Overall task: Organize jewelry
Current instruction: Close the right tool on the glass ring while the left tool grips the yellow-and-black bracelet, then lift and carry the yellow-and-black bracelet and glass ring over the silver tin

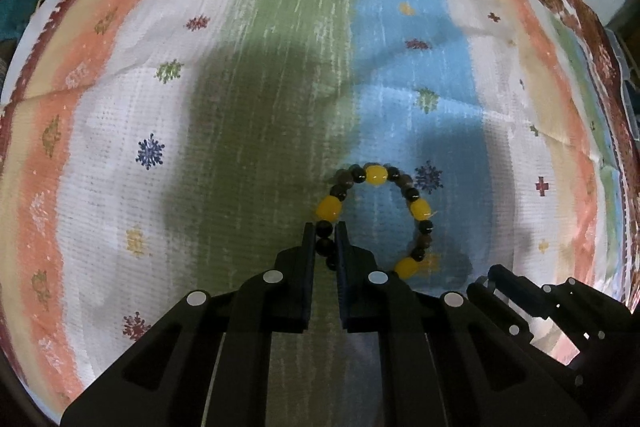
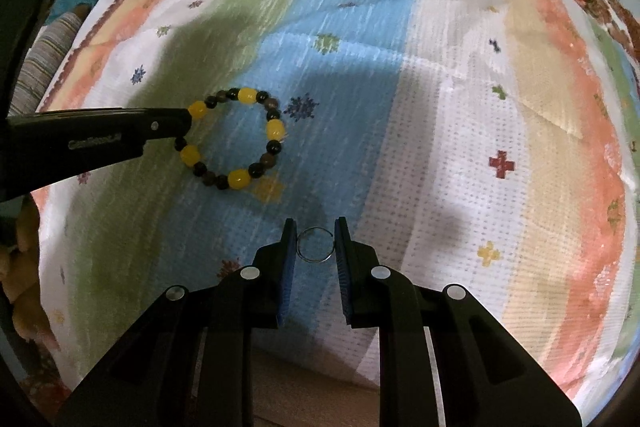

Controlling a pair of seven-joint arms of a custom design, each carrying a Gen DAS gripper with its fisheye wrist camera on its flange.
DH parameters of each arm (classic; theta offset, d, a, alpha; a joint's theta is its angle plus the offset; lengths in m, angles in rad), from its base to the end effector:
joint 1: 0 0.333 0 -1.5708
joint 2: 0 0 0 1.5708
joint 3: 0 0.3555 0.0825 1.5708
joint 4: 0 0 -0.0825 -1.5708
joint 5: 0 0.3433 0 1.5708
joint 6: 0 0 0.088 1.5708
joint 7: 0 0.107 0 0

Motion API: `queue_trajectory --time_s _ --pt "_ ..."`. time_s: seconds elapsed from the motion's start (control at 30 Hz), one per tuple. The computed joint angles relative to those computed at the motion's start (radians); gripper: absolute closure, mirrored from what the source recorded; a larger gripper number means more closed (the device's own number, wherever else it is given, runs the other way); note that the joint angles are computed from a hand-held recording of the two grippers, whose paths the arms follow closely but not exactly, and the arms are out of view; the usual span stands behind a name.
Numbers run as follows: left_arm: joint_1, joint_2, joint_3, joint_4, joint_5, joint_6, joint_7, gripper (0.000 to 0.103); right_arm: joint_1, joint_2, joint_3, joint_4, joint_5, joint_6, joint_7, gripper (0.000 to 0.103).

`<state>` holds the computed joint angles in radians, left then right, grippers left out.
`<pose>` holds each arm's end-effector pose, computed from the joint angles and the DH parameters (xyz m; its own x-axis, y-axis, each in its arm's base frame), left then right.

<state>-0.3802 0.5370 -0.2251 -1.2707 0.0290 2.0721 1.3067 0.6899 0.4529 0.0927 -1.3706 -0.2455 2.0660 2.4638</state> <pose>0.6142 -0.3699 0.5222 -0.3146 -0.9367 0.1540 -0.9315 0.2734 -0.2398 0.5111 0.4699 0.5299 -0.0254 -0.9980 -0.0582 -0.9535 0.0416 -0.2984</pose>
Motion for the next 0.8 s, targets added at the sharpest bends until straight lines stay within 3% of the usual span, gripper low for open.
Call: queue_trajectory --time_s 0.4,0.8 --pt "-0.019 -0.088 -0.018 -0.060 0.020 0.077 0.056 0.094 0.012 -0.117 0.002 -0.108 -0.075 0.030 0.101 0.083" --pt "-0.015 -0.190 -0.033 -0.163 0.008 0.145 0.097 0.094 0.024 -0.215 0.033 -0.152 -0.235 -0.049 0.229 0.083"
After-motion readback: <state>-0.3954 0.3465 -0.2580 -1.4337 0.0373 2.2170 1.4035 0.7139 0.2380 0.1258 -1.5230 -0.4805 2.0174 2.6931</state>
